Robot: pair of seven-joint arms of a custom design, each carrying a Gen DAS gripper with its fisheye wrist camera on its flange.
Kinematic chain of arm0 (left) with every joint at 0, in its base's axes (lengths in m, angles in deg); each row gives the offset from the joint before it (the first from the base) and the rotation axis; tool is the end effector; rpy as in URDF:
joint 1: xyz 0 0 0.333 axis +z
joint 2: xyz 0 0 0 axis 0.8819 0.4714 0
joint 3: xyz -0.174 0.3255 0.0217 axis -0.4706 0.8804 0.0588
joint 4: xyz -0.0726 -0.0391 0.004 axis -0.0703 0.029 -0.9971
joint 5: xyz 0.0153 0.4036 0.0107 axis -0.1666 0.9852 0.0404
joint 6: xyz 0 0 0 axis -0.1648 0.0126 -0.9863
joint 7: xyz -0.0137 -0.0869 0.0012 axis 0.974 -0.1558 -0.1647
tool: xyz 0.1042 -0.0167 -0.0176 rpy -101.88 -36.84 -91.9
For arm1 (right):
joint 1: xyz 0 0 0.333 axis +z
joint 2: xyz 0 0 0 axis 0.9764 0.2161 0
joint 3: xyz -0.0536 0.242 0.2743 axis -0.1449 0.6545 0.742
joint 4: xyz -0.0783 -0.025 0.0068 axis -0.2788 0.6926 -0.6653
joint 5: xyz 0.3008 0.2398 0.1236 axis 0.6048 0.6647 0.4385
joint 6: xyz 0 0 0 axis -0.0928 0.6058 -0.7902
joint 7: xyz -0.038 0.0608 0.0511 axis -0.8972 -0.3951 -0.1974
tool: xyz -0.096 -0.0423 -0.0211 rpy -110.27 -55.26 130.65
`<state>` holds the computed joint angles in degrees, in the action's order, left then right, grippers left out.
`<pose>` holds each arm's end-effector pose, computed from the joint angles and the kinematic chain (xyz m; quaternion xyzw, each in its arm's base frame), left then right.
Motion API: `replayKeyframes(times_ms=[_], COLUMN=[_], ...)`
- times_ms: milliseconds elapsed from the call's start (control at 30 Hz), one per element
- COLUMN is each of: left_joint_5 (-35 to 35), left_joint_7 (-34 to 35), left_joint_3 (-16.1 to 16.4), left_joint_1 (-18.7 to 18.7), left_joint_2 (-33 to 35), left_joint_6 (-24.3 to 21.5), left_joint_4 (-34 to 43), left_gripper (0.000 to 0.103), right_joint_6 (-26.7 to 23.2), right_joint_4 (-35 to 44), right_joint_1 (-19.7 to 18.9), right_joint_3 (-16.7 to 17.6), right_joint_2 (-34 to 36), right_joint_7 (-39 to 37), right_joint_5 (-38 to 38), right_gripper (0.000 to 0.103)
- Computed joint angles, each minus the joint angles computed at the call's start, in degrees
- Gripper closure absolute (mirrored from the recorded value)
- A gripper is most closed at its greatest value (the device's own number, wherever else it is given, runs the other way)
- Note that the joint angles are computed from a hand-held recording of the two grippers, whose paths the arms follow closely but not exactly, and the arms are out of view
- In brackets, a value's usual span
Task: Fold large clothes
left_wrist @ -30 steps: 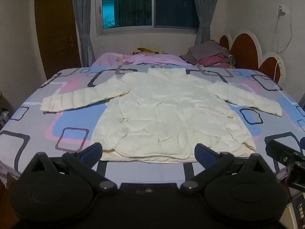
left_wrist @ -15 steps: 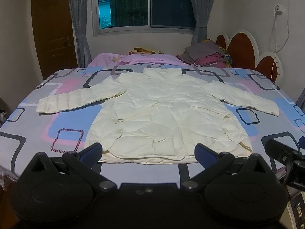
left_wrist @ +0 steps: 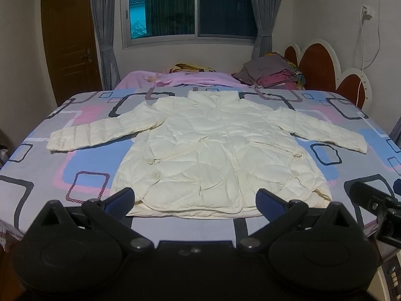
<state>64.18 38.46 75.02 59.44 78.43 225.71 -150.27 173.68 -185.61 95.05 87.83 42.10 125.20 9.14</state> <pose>0.4974 -0.1662 0.4937 -0.7156 0.5424 -0.2528 0.3602 0.4993 0.2163 0.4934 -0.6697 0.5305 -0.2389 0.4615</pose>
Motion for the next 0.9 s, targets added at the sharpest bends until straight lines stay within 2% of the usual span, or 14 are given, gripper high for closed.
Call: replayKeyframes(times_ms=[900], left_joint_5=[-1.4], left_joint_7=[1.7], left_joint_3=[0.3], left_joint_1=[1.0], left_joint_2=[-0.3], left_joint_6=[0.7], left_joint_4=[-0.1], left_gripper=[0.0], right_joint_6=[0.3], right_joint_4=[0.5], right_joint_1=[0.4], right_joint_3=[0.3], right_joint_2=[0.9], right_joint_7=[-1.8], right_joint_5=[2.3], right_gripper=[0.0])
